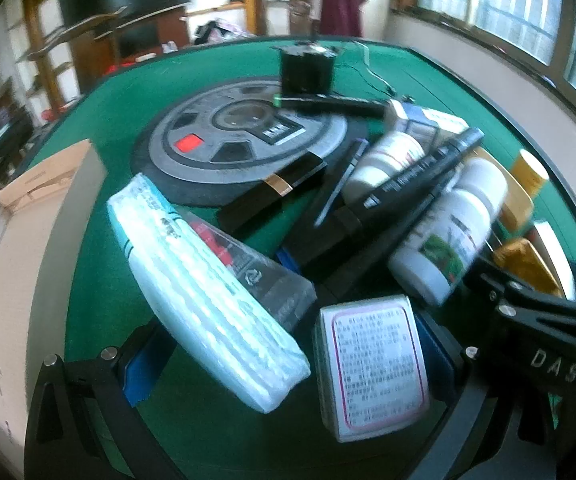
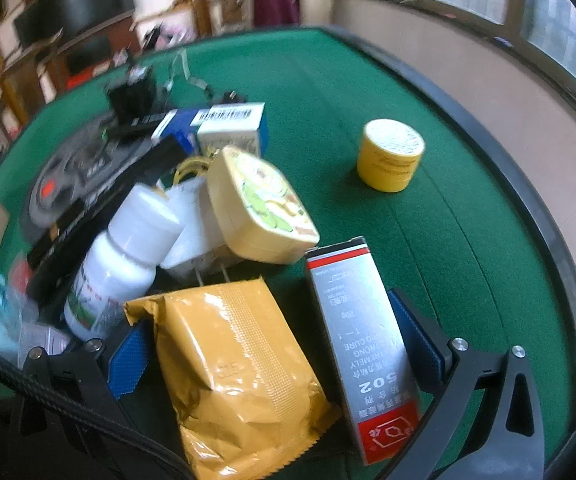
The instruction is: Organize objects
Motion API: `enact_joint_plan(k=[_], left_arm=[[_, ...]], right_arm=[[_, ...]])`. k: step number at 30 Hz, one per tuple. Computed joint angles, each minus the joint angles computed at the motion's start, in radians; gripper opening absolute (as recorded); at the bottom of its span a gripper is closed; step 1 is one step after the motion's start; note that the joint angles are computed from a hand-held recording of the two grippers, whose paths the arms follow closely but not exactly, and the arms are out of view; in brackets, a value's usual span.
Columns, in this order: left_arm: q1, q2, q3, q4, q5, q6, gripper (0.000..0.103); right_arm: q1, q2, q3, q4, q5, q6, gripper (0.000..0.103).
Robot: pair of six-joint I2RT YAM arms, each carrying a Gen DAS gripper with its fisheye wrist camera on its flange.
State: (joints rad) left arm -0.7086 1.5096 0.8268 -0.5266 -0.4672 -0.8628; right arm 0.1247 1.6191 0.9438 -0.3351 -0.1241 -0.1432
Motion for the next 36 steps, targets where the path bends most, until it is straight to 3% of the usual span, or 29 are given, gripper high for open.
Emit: enact_joint_plan(k=[9,12,14,18,21,23,25,27,31,34,36], left_arm=[[0.009,-0.036,-0.019,0.009,0.048,0.07,0.101],[-0.006,-0.173,-0.111,0.052,0.046,0.043,0.101],[-0.043,-0.273,-0.148,0.049,-0.021,0.012,0.101],[-0.233,-0.486,-0.152,-0.116,-0.335,-0.136,0.101],[-0.331,-0.533,-0.108,-0.296,-0.502,-0.254,0.101],[-0.286,-0.524,-0.097,-0.33,-0.445,-0.243,0.101],[-0.221,-0.52,-0.11,-0.312,-0.336,-0.203,0.101],[-0.238,-0.534,-0.129,-0.323,-0.316,-0.23,0.101],[-0.258,-0.505,-0.146,-0.267,-0.252,-0.217,0.101],[-0.288,-0.448,-0.154,-0.181,-0.224,-0.182,0.101],[-0.309,-0.405,-0.135,-0.132,-0.19,-0.148,0.1]], right_arm=[[0.019,0.007,0.02,-0.034,0.039,-0.042,0.103],[0.012,0.008,0.038,-0.075,0.035,-0.042,0.103],[-0.016,-0.032,0.007,-0.049,0.002,-0.035,0.103],[-0.07,-0.174,-0.07,0.013,-0.067,-0.042,0.103],[-0.109,-0.366,-0.212,0.193,-0.101,-0.017,0.103],[-0.143,-0.428,-0.268,0.284,-0.165,-0.011,0.103],[-0.121,-0.291,-0.127,0.133,-0.16,-0.047,0.103],[-0.12,-0.187,-0.047,0.051,-0.13,-0.032,0.103],[-0.175,-0.232,-0.14,0.178,-0.149,0.003,0.103],[-0.204,-0.373,-0.279,0.378,-0.145,0.054,0.103],[-0.223,-0.364,-0.258,0.347,-0.214,0.032,0.103]])
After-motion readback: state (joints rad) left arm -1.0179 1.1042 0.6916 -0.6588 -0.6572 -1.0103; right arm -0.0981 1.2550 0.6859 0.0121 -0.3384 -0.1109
